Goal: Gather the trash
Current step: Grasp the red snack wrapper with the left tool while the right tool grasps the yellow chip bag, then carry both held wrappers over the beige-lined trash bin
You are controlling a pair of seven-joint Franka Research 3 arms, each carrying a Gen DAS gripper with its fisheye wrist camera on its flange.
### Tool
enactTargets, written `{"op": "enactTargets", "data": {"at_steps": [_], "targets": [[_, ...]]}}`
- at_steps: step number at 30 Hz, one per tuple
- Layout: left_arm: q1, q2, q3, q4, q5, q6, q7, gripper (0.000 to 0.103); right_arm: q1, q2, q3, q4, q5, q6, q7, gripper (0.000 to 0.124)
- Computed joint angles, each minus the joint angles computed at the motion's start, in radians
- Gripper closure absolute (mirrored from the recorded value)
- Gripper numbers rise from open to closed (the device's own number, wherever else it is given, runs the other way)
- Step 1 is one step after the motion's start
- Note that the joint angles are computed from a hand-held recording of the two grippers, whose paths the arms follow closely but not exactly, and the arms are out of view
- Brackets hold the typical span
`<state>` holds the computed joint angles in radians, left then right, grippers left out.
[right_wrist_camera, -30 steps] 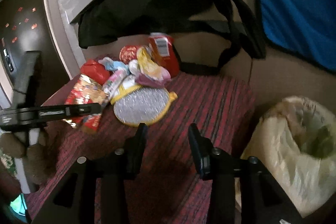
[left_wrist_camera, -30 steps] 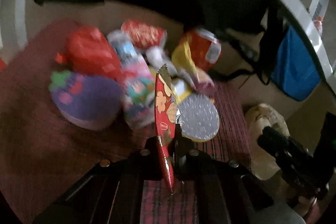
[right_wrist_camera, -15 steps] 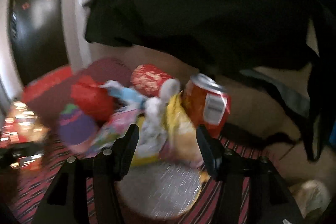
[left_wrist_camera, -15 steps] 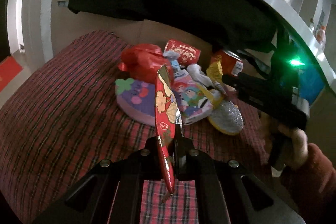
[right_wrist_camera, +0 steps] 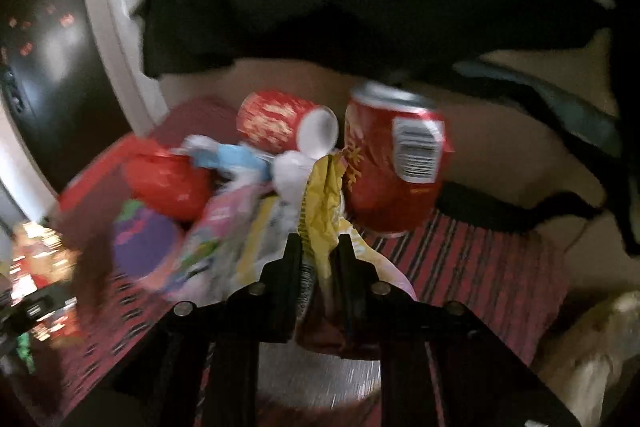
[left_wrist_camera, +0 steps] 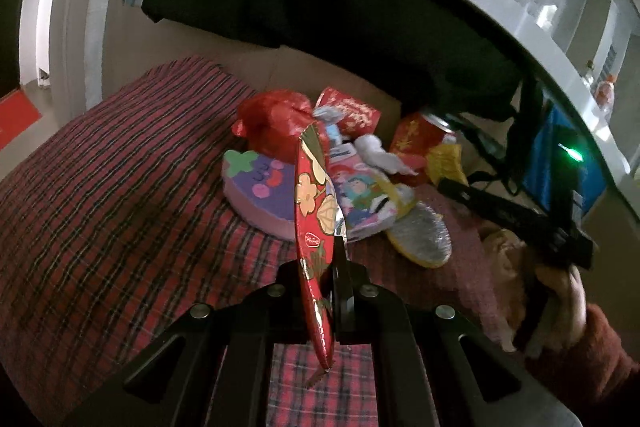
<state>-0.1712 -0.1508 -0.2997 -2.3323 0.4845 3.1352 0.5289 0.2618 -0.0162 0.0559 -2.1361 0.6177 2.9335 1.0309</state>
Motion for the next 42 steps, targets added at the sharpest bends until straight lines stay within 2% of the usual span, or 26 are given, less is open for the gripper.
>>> {"op": "enactTargets", "data": {"at_steps": [3,5,8,14,19,23,26,31,36,42], "targets": [[0.039,-0.003,-0.061,0.029,0.078,-0.031,-0.074,0.096,0.034,-0.133,-0.021,-0.107,0.173,-0.019,-0.155,0.108],[0.08,-0.008,-0.121,0.065,0.201,-0.063,-0.177,0.096,0.059,-0.21,-0.039,-0.171,0.212,-0.031,-0.193,0.108],[0.072,-0.012,-0.154,0.117,0.319,-0.122,-0.264,0.096,0.106,-0.321,-0.081,-0.258,0.276,-0.037,-0.259,0.108],[-0.005,0.025,-0.181,0.25,0.467,-0.254,-0.348,0.096,0.169,-0.474,-0.152,-0.359,0.34,0.009,-0.323,0.108],[-0.098,0.151,-0.203,0.435,0.622,-0.375,-0.401,0.096,0.136,-0.618,-0.187,-0.451,0.278,0.064,-0.318,0.108],[-0.195,0.303,-0.192,0.606,0.686,-0.42,-0.381,0.096,0.091,-0.708,-0.238,-0.504,0.211,0.11,-0.305,0.108],[-0.265,0.411,-0.176,0.728,0.691,-0.426,-0.325,0.096,0.015,-0.736,-0.25,-0.53,0.146,0.144,-0.28,0.108],[-0.362,0.601,-0.156,0.948,0.635,-0.406,-0.196,0.096,-0.06,-0.756,-0.328,-0.536,0.075,0.129,-0.231,0.108],[-0.438,0.732,-0.127,1.101,0.564,-0.407,-0.071,0.096,-0.047,-0.741,-0.41,-0.531,0.048,0.142,-0.217,0.107],[-0.487,0.887,-0.145,1.291,0.383,-0.455,0.136,0.096,-0.021,-0.704,-0.478,-0.514,0.057,0.14,-0.223,0.107]]}}
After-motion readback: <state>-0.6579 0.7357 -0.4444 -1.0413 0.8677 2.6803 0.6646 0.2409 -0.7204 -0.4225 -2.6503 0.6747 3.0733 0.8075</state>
